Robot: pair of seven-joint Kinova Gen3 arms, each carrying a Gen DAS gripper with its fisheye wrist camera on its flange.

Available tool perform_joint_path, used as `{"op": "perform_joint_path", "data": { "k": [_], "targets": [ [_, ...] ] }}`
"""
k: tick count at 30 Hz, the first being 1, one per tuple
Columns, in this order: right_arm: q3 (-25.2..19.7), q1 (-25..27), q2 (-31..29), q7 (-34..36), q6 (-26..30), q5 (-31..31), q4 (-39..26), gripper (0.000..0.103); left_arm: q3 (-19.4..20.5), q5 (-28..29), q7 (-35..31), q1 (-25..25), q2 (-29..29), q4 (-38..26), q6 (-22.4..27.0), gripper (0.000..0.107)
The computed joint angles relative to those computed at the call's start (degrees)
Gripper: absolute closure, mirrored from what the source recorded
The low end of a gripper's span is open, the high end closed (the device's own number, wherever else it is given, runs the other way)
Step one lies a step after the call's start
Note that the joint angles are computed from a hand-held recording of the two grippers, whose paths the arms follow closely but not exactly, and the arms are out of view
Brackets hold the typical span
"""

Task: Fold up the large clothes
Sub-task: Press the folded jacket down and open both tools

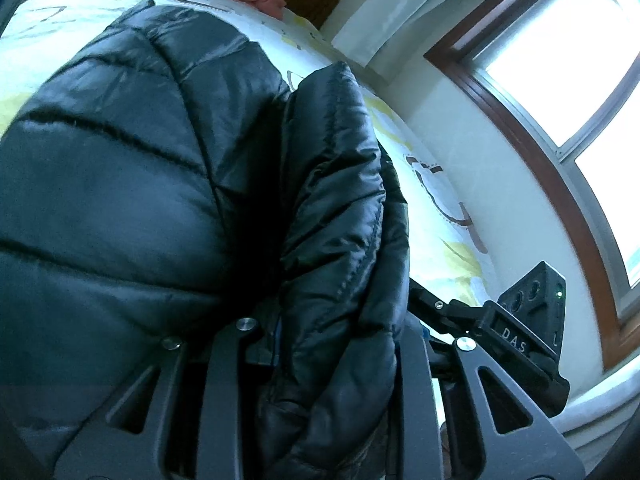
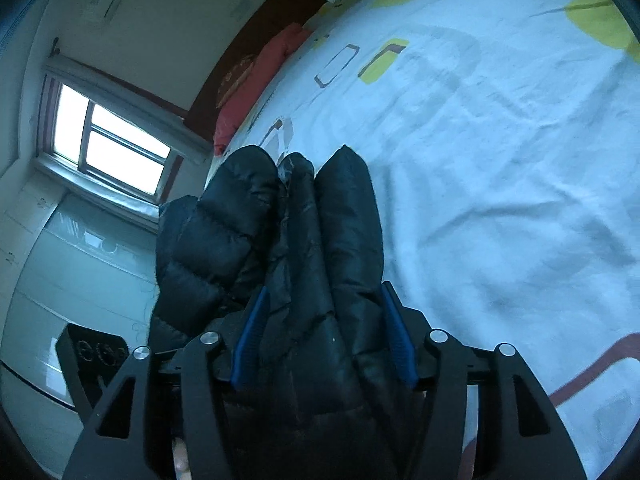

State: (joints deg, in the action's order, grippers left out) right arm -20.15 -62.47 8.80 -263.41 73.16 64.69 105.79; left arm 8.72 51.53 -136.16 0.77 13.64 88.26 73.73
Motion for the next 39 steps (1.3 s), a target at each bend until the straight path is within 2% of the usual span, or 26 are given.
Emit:
{"op": "perform_joint_path", "data": {
  "k": [5,6,7,8,9,10,14,18,23,27,31,32,33,34,35,37,39],
  "targets": [
    [-0.99,-2.05,0.01,1.18,5.10,-1.60,-2.24,0.046,-0.61,-1.34,2.60,-0.02,-2.70,-1.76,2.42,0.074],
    [-1.23,-2.64,-0.14,0.83,6.05,-1.76,-2.02,0.046,-1.88,-1.18,2.60,0.77,-3.44,-2.03,3.11,0.072],
    [-1.38,-3.03,-0.12,1.30,7.10,-1.96,-2.66,0.046,-2.20,-0.47,2.13,0.50,-3.78,-2.05,3.95,0.062],
    [-1.47,-3.37,-0.10,1.78,7.94,-1.99,-3.23,0.046,-1.76,1.18,1.53,-0.84,-3.75,-2.18,5.72,0.037],
    [-1.44,-3.51,0.04,2.69,8.55,-1.92,-4.16,0.046,-0.48,3.51,1.63,-3.24,-3.73,-2.30,8.05,0.029],
    [-1.44,-3.73,0.14,3.20,8.99,-1.90,-4.61,0.046,-0.13,5.15,1.45,-4.58,-3.96,-2.25,9.50,0.026],
    [-1.05,-4.11,0.47,5.33,9.45,-0.97,-6.63,0.046,-3.18,9.39,0.73,-5.32,-4.68,-4.01,15.43,0.026],
    [-0.57,-4.23,0.74,6.47,8.84,1.00,-7.84,0.044,-5.31,12.95,1.24,-8.73,-3.82,-5.83,18.16,0.023],
    [1.05,-2.10,1.27,10.29,4.78,2.34,-10.24,0.035,-6.38,12.67,6.43,-12.16,0.28,-7.64,14.49,0.020],
    [2.54,0.45,1.52,14.99,0.41,0.72,-11.78,0.034,-6.02,10.08,10.37,-14.15,4.06,-7.55,9.28,0.020],
    [3.66,2.69,2.00,18.37,-3.67,-1.49,-12.37,0.034,-3.97,8.01,13.41,-15.44,8.15,-9.00,8.84,0.020],
    [3.86,2.98,2.17,19.60,-3.97,-2.42,-12.68,0.035,-3.39,7.63,13.64,-15.58,8.54,-9.01,8.75,0.020],
    [4.06,3.12,2.19,20.31,-4.28,-3.02,-12.65,0.041,-2.87,7.34,13.60,-15.84,9.18,-9.17,9.05,0.020],
    [4.20,3.38,1.96,21.01,-5.15,-3.53,-12.27,0.063,-2.34,7.05,13.53,-15.83,9.62,-9.12,9.13,0.020],
    [4.21,3.19,1.78,20.78,-5.24,-3.61,-11.96,0.073,-2.01,6.92,13.19,-16.08,9.66,-8.96,9.19,0.020],
    [3.90,2.51,1.20,20.08,-3.41,-3.70,-11.07,0.080,-1.27,7.12,12.20,-16.24,9.65,-8.65,9.35,0.020],
    [4.39,0.94,0.67,19.30,-0.72,-4.57,-10.18,0.083,-0.72,7.39,11.81,-16.38,10.23,-9.34,10.45,0.020]
  ]
}}
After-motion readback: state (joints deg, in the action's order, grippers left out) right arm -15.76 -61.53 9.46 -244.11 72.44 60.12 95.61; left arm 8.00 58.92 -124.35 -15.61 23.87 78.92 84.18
